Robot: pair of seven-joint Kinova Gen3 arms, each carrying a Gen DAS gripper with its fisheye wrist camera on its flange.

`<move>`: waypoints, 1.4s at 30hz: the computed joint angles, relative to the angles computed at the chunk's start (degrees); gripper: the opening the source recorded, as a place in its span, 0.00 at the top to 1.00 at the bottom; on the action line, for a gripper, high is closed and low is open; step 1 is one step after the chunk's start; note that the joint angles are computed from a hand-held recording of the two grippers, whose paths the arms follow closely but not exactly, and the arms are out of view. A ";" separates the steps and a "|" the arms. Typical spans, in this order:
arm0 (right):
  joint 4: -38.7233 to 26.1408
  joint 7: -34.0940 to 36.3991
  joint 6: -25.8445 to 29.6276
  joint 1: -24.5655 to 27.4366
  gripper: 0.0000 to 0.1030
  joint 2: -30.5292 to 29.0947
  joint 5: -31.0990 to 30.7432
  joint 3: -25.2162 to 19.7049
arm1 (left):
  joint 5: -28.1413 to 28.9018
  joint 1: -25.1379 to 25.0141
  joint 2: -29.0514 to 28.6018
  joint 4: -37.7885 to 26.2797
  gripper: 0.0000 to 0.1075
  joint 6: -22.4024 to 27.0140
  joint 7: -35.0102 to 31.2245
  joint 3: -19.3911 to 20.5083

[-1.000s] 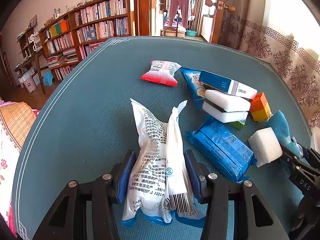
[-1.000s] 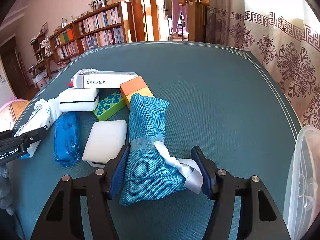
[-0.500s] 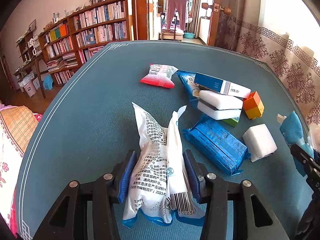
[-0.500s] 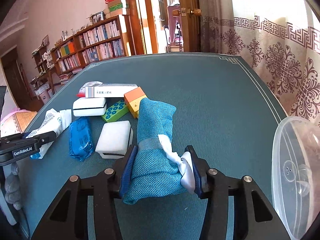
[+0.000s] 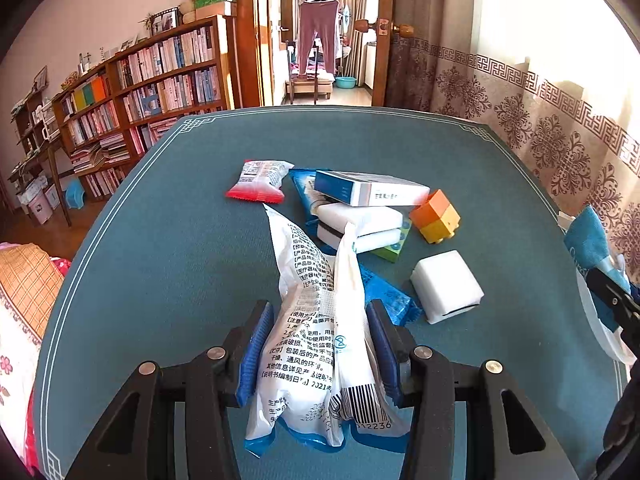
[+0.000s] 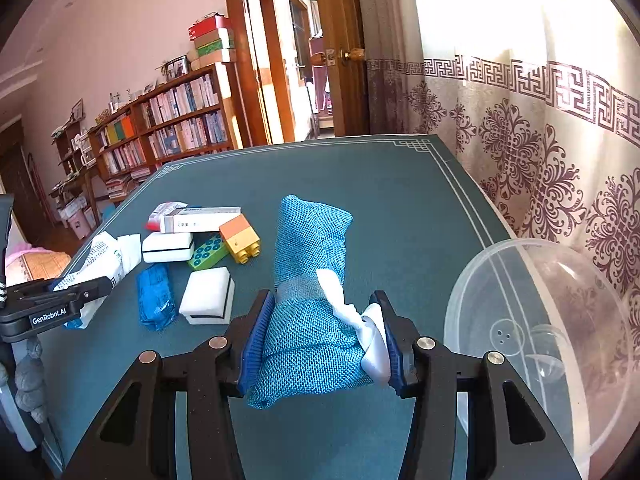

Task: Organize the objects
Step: 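Carry the towel and wipe pack into the clear basin and open both grippers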

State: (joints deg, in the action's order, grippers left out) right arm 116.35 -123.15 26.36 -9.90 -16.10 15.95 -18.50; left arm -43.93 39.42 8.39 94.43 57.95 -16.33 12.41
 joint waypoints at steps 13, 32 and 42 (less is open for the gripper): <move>4.06 3.08 2.71 7.25 0.51 -6.50 -1.02 5.95 | -0.21 6.48 6.18 -9.59 0.53 -0.33 -7.16 -0.80; 6.41 3.63 2.94 14.97 0.50 -5.53 -0.91 10.13 | 14.12 10.42 17.46 -27.09 0.53 -9.88 -29.21 -3.00; 6.54 3.03 2.04 16.20 0.50 -4.75 -1.21 10.21 | 23.99 10.36 22.72 -33.28 0.51 -14.58 -40.81 -4.05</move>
